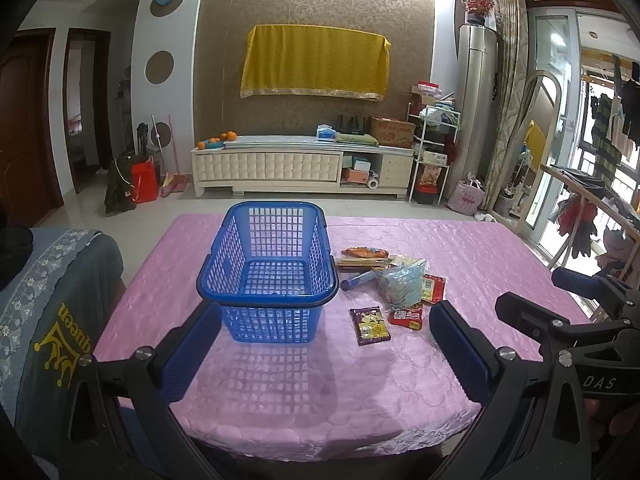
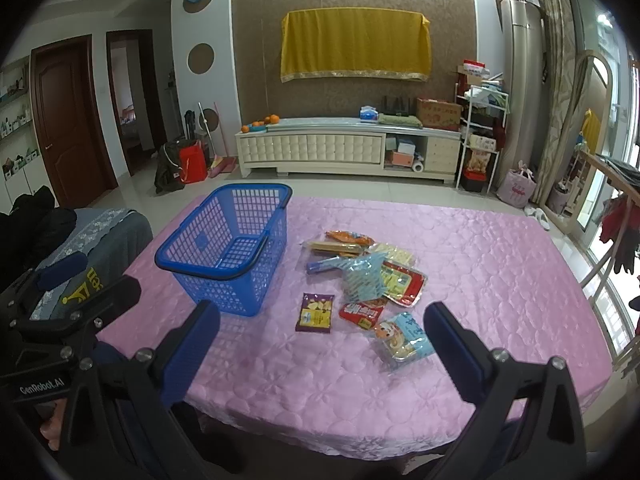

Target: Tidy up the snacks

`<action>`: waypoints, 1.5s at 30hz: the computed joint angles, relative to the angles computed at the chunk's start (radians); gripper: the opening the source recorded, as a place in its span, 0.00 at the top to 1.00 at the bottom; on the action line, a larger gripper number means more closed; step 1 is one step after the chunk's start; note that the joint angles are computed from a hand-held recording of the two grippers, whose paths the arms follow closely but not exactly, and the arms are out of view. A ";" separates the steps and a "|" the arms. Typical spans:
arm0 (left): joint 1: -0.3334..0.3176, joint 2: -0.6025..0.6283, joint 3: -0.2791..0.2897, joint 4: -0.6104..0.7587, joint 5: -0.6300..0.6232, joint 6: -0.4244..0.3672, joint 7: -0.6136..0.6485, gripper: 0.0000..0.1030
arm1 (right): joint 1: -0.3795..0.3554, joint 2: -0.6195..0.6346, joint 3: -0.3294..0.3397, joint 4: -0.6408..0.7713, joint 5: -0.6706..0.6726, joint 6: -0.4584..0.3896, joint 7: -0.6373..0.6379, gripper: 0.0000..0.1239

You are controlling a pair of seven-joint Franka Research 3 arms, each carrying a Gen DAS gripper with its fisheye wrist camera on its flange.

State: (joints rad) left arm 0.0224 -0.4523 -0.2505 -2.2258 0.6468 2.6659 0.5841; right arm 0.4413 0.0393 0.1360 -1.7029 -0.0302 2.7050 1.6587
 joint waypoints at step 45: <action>-0.216 1.057 -0.006 1.134 -0.587 -0.509 0.979 0.00 | -0.174 0.358 -0.127 0.356 0.119 -0.408 0.041 0.17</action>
